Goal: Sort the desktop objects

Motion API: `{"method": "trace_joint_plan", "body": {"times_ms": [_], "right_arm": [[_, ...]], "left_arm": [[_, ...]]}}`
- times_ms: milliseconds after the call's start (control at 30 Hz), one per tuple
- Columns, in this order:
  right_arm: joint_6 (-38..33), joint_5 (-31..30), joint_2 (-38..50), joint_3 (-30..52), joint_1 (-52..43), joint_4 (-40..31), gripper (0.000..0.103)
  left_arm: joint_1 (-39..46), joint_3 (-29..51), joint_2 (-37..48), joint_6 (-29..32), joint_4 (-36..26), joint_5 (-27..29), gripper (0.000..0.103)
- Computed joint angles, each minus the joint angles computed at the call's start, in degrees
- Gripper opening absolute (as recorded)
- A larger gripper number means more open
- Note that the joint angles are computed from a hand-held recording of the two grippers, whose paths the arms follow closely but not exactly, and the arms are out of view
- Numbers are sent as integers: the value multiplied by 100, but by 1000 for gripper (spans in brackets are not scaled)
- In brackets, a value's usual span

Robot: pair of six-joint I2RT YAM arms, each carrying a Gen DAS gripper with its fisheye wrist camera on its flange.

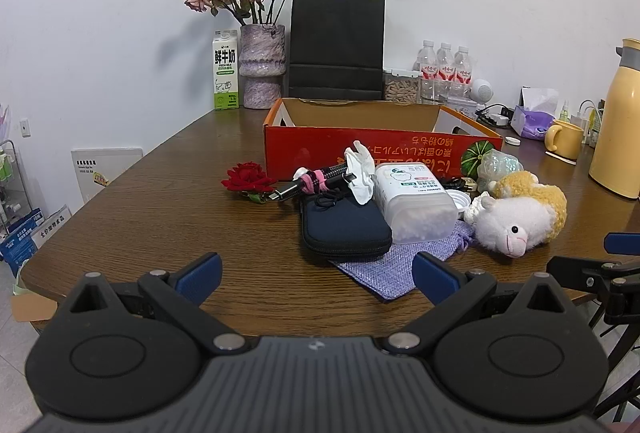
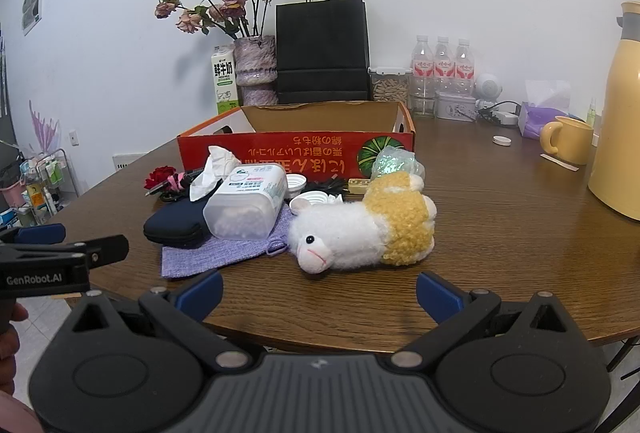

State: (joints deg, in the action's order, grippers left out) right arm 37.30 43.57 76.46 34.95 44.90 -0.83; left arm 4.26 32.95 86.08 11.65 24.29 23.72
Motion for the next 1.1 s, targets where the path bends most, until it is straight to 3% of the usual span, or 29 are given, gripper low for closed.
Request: {"method": "trace_joint_plan", "body": {"times_ms": [1100], "right_arm": [[-22, -4, 25, 46, 21, -13, 103]], "left_arm": [[-36, -28, 6, 6, 51, -27, 103]]}}
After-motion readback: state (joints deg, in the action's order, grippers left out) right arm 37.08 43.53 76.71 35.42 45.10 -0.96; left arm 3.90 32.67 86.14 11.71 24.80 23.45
